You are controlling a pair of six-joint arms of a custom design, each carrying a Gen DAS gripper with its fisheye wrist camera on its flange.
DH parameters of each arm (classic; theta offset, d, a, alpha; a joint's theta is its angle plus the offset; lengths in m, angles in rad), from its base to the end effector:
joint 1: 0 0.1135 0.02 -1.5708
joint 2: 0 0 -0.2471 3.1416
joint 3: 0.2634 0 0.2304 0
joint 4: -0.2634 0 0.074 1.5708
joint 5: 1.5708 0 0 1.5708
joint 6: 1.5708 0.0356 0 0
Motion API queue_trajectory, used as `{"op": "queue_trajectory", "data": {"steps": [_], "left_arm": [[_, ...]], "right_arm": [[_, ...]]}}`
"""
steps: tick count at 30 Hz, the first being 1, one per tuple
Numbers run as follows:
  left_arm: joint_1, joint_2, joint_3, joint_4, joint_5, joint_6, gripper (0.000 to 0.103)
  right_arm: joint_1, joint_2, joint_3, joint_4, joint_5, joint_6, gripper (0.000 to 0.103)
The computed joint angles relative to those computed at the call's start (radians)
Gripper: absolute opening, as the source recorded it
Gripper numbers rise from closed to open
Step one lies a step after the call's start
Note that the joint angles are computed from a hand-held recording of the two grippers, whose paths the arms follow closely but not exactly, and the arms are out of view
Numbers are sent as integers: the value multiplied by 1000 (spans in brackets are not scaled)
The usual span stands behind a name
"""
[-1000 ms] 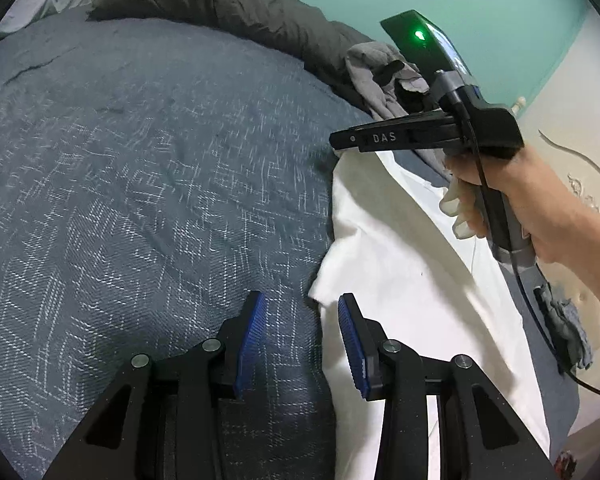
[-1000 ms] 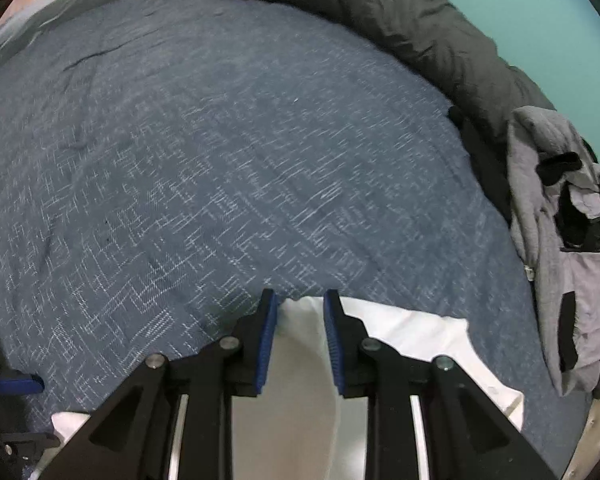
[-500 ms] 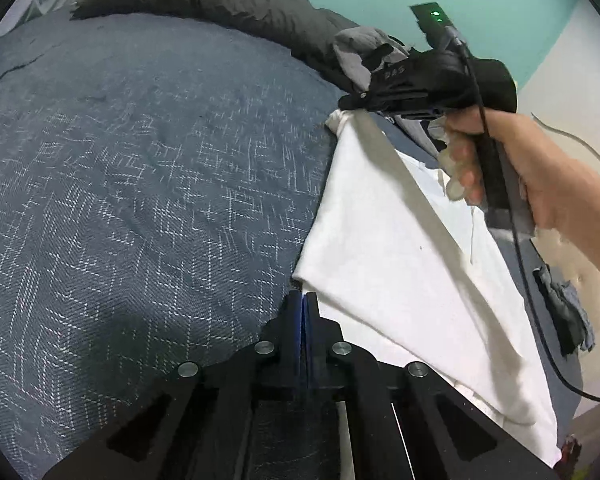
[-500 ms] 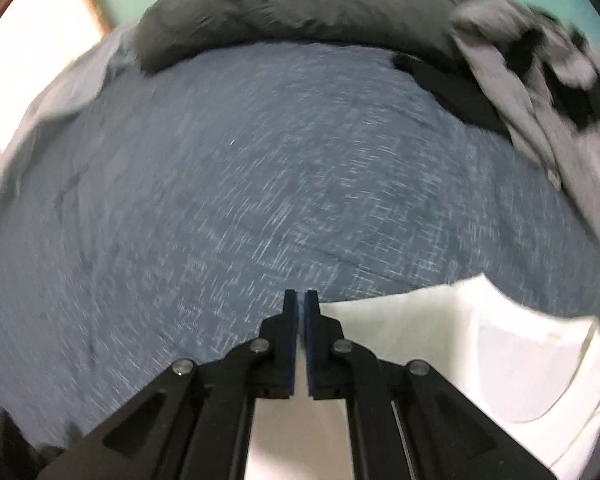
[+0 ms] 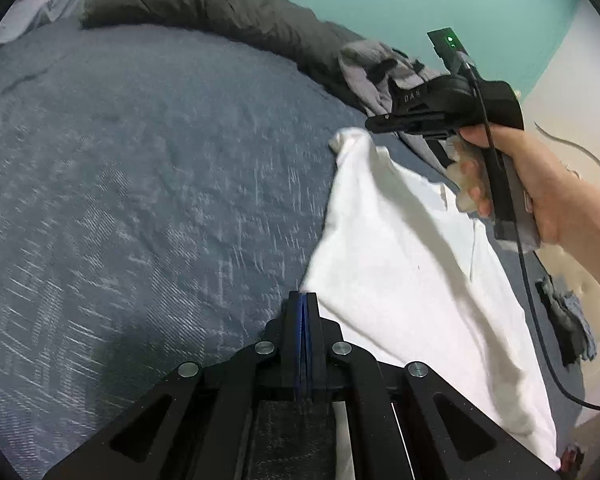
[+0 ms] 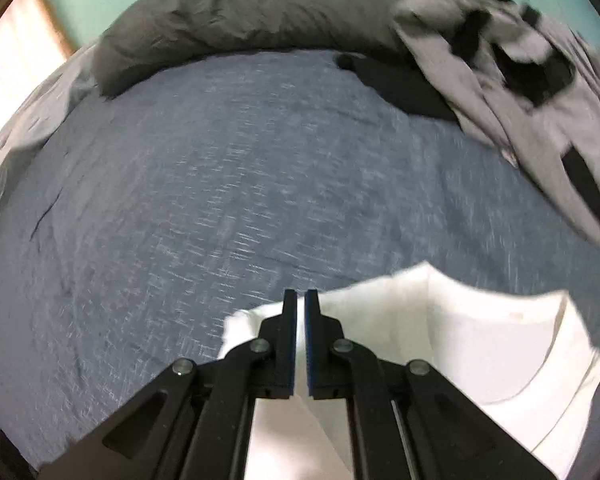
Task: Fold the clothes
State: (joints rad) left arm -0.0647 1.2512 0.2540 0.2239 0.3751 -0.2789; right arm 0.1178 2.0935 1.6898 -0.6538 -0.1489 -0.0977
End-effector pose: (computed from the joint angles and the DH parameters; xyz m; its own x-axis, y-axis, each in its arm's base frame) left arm 0.1889 -0.0253 0.1190 -0.7587 -0.2075 -0.6175 0.1175 0.8888 -0.4430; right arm 0.4216 0.0552 0.2003 -0.8426 -0.1968 -0.5013 -0.2720 0.9589 0.0807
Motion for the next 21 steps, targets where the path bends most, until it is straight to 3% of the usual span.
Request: {"op": "queue_trajectory", "data": {"steps": [2,4,5,8,9,12,13,14,15,16,21], "left_arm": [[7,-20,-14,21,1,-19,2],[22,-14,-16,26,10,-12,11],[14,9,-13,40,3,-8,15],[-17,80,-2,85,-12,-15,25],[-9,93,-1,88,-3,-3,31],[-43,128,19,95,-26,15,32],[-62,146,31,96,-42,18,32],[-71,150,35,90,-52,24,30],[-77,153,36,87,-57,30,13],[-84,162,34,89,-58,34,2],[-119,166,28,100,-95,36,2]], "right_arm": [[38,-18,-11,-2,33,-37,7],[74,-10,8,-38,66,-87,22],[97,7,32,-67,106,-118,35],[150,40,56,-87,213,-216,37],[164,51,62,-91,251,-234,37],[181,90,91,-131,290,-266,34],[185,99,92,-141,298,-276,27],[190,109,93,-149,312,-287,10],[189,100,74,-134,313,-288,9],[187,89,51,-114,311,-287,7],[122,72,66,-110,175,-193,4]]}}
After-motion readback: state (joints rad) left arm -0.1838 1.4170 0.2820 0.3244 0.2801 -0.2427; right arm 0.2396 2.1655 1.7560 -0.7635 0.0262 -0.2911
